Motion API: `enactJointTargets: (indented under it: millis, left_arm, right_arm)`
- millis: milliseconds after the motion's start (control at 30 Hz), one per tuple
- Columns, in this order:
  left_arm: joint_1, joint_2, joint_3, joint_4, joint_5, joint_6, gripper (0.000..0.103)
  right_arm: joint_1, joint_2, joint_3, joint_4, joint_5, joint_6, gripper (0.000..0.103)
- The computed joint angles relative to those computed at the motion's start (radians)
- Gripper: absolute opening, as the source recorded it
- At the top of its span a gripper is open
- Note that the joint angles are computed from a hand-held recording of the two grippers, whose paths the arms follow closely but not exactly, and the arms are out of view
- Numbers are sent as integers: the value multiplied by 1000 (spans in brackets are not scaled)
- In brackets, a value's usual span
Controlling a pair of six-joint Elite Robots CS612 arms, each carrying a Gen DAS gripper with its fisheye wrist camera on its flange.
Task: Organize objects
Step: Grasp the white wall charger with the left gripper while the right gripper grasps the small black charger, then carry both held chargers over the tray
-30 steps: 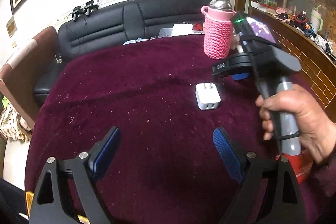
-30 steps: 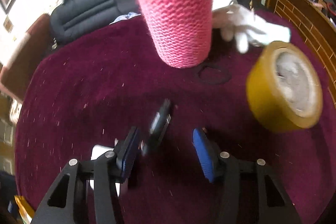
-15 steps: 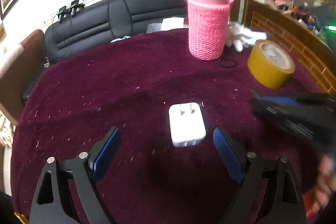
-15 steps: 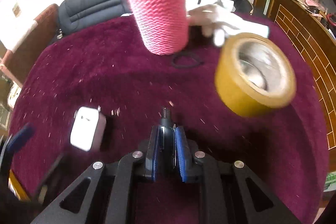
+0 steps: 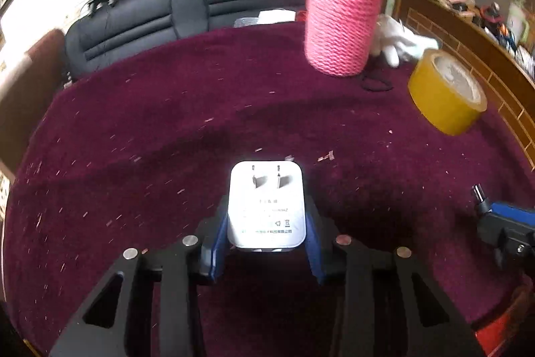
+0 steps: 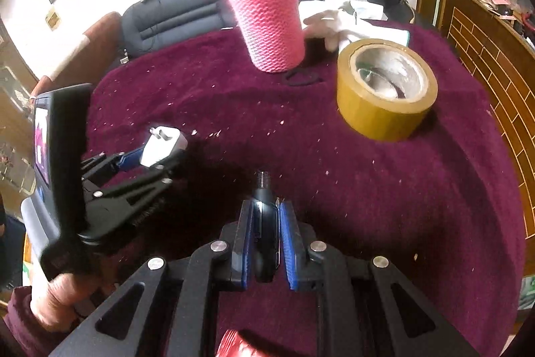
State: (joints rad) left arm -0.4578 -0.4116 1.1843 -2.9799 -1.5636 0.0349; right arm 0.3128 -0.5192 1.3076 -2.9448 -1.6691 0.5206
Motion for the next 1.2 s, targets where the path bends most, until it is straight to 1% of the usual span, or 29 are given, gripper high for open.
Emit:
enactJointTargets:
  millis: [133,333,400,533,600,700,767,833,967,1000,1100,1200]
  left_arm:
    - [28,-43,73,-60,-74,-54,38]
    - [61,-148,263,-204,-132,-127,38]
    - [74,-191,346,-261,-154,-154,38]
    - [97,-261,490,-369,-199,-192,38]
    - [111,-297,574,-438,-223,-209,38]
    - [131,-335,672,-520,-232,-218,38]
    - [145,-354,730,-573,-215,-225,39]
    - [162,-371,788,-627,-173,-231,39]
    - [196,-393,875,-695,-68,-248,39]
    - [205,-395,894,-709,-32,-253,39]
    - [225,-393,925,-726,57,-256,39]
    - [246,-384,933,-708,102,-263,39]
  right_arm:
    - [11,-21,35,-12,3,4,17]
    - [42,-69,111,-62,23,17,17]
    - [55,-87,143,-91,33,21,17]
    - [90,-119,201,-160,59,28,17]
    - [107,-128,219,-187,72,29,17]
    - [136,-133,232,-219,108,26,17]
    - [159,-131,229,-238,126,19,18]
    - [185,-124,213,-246,147,0,18]
    - [226,-100,166,-246,193,-28,18]
    - [236,-91,150,-241,206,-33,18]
    - [264,-61,98,-216,241,-49,18]
    - [286,-23,34,-171,284,-55,18]
